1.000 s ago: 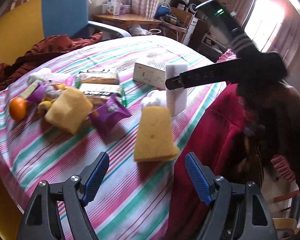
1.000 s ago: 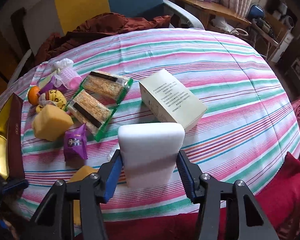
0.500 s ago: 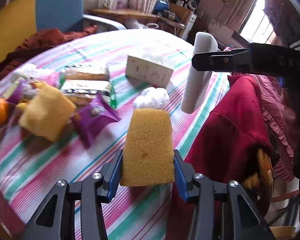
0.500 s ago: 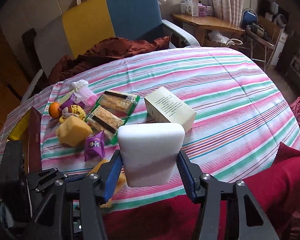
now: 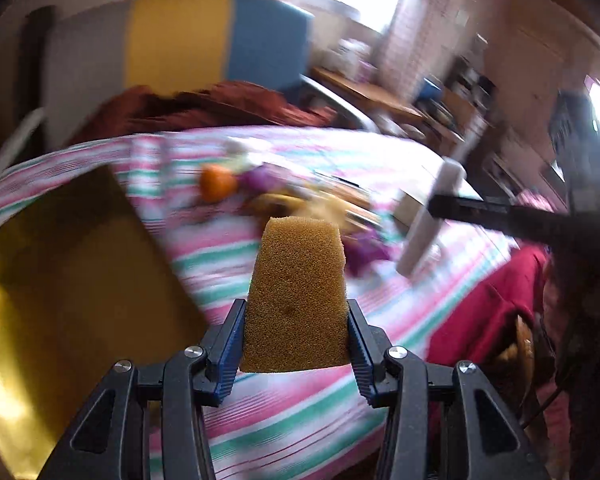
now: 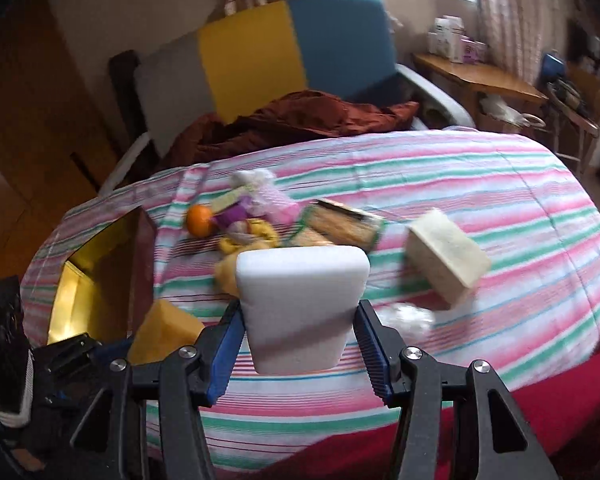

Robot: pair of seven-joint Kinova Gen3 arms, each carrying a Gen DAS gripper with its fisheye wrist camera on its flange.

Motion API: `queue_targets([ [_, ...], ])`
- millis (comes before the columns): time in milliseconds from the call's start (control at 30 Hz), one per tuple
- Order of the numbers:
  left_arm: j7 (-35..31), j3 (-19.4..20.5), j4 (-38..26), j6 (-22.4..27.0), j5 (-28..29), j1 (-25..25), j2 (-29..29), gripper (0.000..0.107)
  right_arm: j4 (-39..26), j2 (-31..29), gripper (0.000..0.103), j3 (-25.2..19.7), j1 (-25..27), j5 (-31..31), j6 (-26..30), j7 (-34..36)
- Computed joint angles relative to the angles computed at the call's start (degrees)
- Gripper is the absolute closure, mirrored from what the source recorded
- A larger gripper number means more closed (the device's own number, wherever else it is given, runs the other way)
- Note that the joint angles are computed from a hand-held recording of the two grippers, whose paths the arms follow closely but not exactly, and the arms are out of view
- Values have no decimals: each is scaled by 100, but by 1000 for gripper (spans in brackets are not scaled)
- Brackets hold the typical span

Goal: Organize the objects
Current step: 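Carry both items into the gold tray and open both grippers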

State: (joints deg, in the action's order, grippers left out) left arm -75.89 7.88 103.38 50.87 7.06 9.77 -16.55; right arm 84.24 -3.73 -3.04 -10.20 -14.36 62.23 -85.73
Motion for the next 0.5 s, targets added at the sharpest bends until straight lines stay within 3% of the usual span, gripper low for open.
queue_targets([
  [233, 870, -182, 533, 632, -754, -996, -1069, 60, -303, 289, 47, -513, -655, -146, -88, -63],
  [400, 1159, -269, 864, 946, -1105, -1493, -1423, 59, -684, 755, 45, -891, -1318, -33, -81, -194],
  [500, 1361, -253, 976, 1082, -1267, -1733, -1498, 59, -1069, 1188, 45, -1068, -1842, 358, 229, -404],
])
